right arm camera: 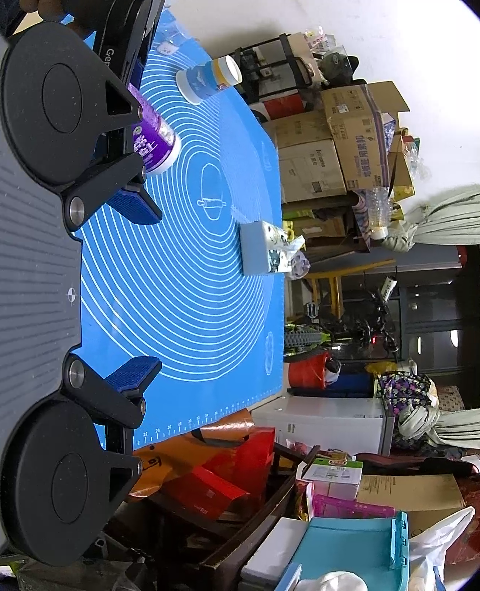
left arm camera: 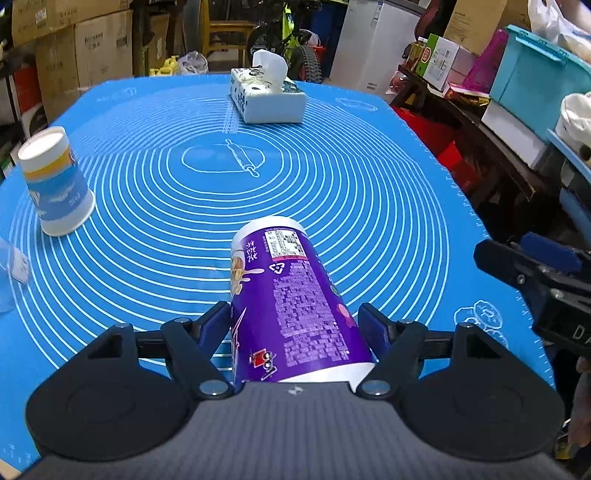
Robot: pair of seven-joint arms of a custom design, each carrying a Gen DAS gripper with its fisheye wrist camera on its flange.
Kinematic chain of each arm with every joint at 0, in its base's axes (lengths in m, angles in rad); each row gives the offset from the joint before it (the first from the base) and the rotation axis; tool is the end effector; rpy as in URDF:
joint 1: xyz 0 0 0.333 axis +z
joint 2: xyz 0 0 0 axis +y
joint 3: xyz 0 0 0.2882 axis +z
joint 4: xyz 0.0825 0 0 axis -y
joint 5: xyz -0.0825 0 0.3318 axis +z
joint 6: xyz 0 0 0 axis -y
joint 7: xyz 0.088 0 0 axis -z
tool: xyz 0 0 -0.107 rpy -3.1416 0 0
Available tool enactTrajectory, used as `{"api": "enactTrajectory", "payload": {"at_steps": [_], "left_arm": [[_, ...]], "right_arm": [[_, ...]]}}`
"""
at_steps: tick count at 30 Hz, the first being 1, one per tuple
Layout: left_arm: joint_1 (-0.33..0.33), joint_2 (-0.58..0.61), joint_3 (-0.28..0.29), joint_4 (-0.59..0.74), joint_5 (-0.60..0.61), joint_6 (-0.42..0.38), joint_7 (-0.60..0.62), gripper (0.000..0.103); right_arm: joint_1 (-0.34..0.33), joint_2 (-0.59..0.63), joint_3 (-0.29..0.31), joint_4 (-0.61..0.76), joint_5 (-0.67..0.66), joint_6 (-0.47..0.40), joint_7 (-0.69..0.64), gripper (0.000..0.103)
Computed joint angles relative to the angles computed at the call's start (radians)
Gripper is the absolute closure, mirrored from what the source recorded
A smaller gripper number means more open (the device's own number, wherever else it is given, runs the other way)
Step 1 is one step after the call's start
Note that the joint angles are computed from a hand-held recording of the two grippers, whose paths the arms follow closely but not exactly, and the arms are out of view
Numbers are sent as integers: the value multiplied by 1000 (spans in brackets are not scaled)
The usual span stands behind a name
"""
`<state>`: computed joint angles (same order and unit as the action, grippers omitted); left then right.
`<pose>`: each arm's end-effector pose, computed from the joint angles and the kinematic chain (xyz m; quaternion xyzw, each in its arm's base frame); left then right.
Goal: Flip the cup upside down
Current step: 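Lift the purple cup with the right gripper and rotate it upright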
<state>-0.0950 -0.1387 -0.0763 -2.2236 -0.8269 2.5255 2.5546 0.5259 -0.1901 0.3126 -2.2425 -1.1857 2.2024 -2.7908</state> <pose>0.4888 -0.0783 0.4763 -0.4475 0.8204 -0.3471 0.0786 0.3357 0.3342 0.4748 -0.4845 0.7183 -0.3846 0.3186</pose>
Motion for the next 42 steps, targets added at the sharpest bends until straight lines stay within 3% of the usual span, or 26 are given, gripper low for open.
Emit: {"api": "enactTrajectory", "payload": {"at_steps": [17,25,35,42], "left_arm": [[0,-69,34,-17,-71,-9,87,2],[-5,-100,69,-25,-143,111,186,0],[55,-11,73,2,-93,181,170,0],[80,25,57,-6,-68,199,208,0]], "right_arm": [[12,13,2,34,10,-22,-29,22],[17,48,-13,109,29,34,-99,17],[26,225,-83,326,243,199,-398,13],[53,382,-141,519,550,173,-676,13]]}}
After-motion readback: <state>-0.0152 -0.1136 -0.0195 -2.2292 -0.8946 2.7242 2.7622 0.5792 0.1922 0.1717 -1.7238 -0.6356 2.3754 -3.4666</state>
